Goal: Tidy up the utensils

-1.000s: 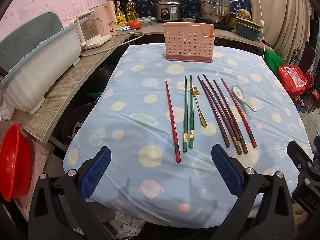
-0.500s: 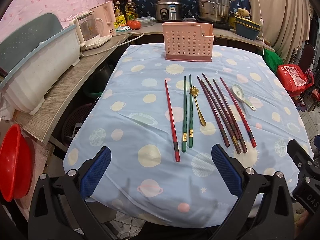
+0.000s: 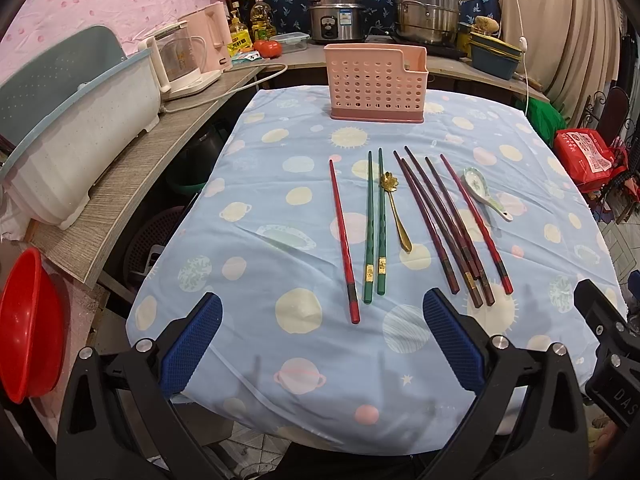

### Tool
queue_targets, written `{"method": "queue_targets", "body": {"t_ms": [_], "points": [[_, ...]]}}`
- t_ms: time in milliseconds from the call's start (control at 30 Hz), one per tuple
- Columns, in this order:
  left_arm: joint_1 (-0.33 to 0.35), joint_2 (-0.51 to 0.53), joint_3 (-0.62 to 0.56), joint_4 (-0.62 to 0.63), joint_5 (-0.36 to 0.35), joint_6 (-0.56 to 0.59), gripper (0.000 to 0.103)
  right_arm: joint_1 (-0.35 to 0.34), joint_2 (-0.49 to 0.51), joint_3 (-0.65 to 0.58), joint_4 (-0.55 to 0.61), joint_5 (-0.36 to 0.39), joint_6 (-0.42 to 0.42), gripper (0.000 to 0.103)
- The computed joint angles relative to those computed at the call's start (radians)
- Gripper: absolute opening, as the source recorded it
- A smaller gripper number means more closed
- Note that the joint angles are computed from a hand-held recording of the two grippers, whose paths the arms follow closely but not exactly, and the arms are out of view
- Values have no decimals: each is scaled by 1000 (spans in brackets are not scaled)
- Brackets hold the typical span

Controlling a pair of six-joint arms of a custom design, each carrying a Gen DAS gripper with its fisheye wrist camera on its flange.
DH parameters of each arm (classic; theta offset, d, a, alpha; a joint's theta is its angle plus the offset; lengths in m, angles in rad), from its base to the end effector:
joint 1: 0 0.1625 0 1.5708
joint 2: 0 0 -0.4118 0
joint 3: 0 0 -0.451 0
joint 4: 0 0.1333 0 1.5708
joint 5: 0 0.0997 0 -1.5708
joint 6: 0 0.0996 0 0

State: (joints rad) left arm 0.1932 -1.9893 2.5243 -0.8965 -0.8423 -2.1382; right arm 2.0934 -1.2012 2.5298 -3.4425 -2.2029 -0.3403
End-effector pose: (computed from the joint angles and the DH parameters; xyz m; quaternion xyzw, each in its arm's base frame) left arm -0.1446 -0.2317 0.1893 -0.0973 0.7890 -0.3868 0.4674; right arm 0.2561 -0.2954 0.0914 0.3072 -0.8666 0.2811 0.2750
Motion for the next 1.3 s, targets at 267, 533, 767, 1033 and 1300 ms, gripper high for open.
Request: {"method": "queue_targets", "body": {"t_ms": [267, 533, 767, 1033, 1300], "points": [[4, 1, 1, -6, 0, 4, 96, 0, 3, 1, -2, 1, 1, 96], [4, 3, 3, -12, -2, 6, 96, 2, 8, 0, -4, -1, 3, 96], [11, -4, 10, -23, 1, 19, 96, 0, 13, 1, 3, -2, 10, 96], [76, -18, 11, -63, 35, 80, 96, -22, 35, -24, 26, 0, 19, 96], [136, -52, 7, -60, 69, 94, 96, -51, 57, -64, 43, 19, 18, 96]]}}
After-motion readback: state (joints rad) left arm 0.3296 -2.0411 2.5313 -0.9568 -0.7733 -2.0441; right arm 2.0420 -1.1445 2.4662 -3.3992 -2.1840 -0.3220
